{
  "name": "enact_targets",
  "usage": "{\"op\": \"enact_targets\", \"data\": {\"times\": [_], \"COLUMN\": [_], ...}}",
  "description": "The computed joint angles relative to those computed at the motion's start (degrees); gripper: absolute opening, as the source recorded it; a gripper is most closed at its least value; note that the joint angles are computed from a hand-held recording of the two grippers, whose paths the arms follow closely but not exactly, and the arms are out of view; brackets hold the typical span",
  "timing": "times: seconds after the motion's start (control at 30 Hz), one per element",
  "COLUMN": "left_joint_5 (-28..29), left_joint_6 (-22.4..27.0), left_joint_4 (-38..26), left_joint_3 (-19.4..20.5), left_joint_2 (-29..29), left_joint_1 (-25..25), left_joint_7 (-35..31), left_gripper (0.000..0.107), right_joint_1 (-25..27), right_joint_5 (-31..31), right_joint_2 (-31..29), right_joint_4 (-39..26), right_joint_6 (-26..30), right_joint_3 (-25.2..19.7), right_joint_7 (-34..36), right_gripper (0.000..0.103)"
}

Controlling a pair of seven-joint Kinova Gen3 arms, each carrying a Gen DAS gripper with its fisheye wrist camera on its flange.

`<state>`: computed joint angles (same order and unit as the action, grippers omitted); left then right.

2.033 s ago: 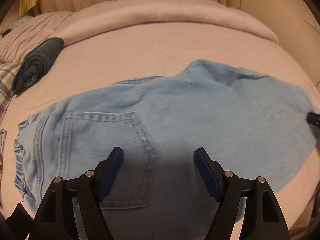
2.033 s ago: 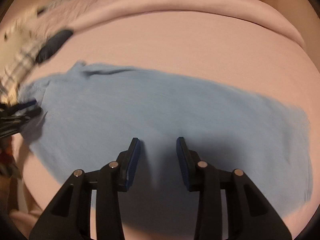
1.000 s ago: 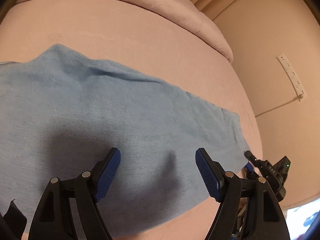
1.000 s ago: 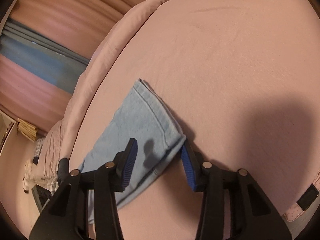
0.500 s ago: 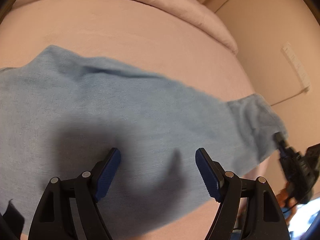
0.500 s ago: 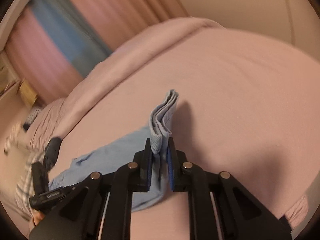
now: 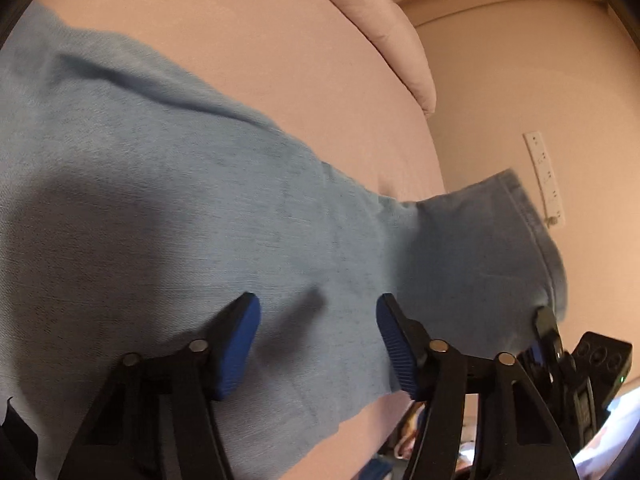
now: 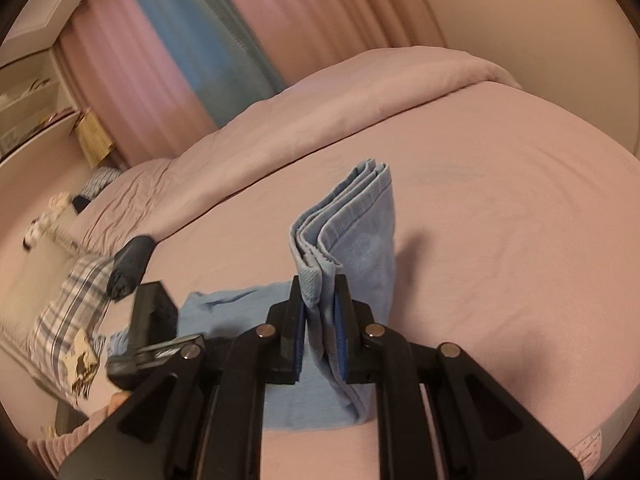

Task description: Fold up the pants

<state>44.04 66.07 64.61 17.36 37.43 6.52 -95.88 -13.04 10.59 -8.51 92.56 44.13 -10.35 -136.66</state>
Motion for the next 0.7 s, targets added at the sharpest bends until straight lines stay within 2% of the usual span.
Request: {"op": "enact_targets", "data": {"times": [0.1, 0.13, 0.2, 0.27, 0.33, 0.37, 0.43, 0.5, 0.57, 0.63, 0.7], "left_joint_5": [6.32, 8.65, 13.31, 17.97, 21.71, 22.18, 23.22, 25.20, 24.37, 22.76, 21.49], "left_joint_6": [-2.29, -4.01, -6.78, -8.63, -9.49, -9.83, -8.16, -3.80, 0.26, 3.15, 3.88], "left_joint_4": [4.98, 7.60, 12.60, 16.48, 19.61, 19.65, 18.66, 16.98, 13.61, 10.31, 9.08], "left_joint_3": [1.88, 4.22, 9.03, 13.57, 15.55, 15.73, 12.94, 8.90, 6.17, 1.54, -1.40], "left_joint_2": [-0.88, -1.37, -1.99, -1.79, -2.01, -1.85, -1.54, -0.77, 0.35, 0.83, 0.00], "left_joint_1": [-3.57, -6.23, -11.54, -16.85, -20.07, -20.09, -17.99, -15.65, -14.10, -10.18, -8.35], "left_joint_7": [-4.16, -5.82, -9.39, -12.45, -15.27, -15.41, -14.84, -14.64, -12.40, -10.17, -9.85], "left_gripper": [0.060, 0.061, 0.071, 0.073, 0.076, 0.077, 0.077, 0.077, 0.077, 0.076, 0.056], "right_joint_1": [-1.77, -2.39, -3.66, -5.48, -7.57, -8.61, -10.40, -13.19, -14.75, -15.78, -16.85], "right_joint_5": [-1.95, -2.05, -1.49, 0.36, 2.55, 3.65, 5.07, 8.74, 9.93, 9.45, 9.54], "right_joint_2": [1.41, 2.13, 4.10, 6.21, 8.31, 9.19, 10.53, 12.29, 13.80, 14.87, 15.68], "right_joint_4": [-1.46, -2.02, -3.64, -5.29, -6.84, -7.29, -7.97, -8.74, -9.43, -9.45, -9.85], "right_joint_6": [-0.17, -0.08, 1.02, 2.58, 4.23, 4.79, 5.54, 7.25, 8.67, 9.11, 9.72], "right_joint_3": [-0.02, -0.31, -0.88, -1.63, -2.01, -1.99, -1.65, -1.30, -1.22, -0.75, -0.29], "right_joint_7": [3.79, 4.74, 6.15, 7.03, 7.83, 7.98, 8.33, 7.91, 8.80, 10.79, 11.97], "right_gripper": [0.013, 0.013, 0.013, 0.013, 0.013, 0.013, 0.013, 0.013, 0.014, 0.014, 0.014]}}
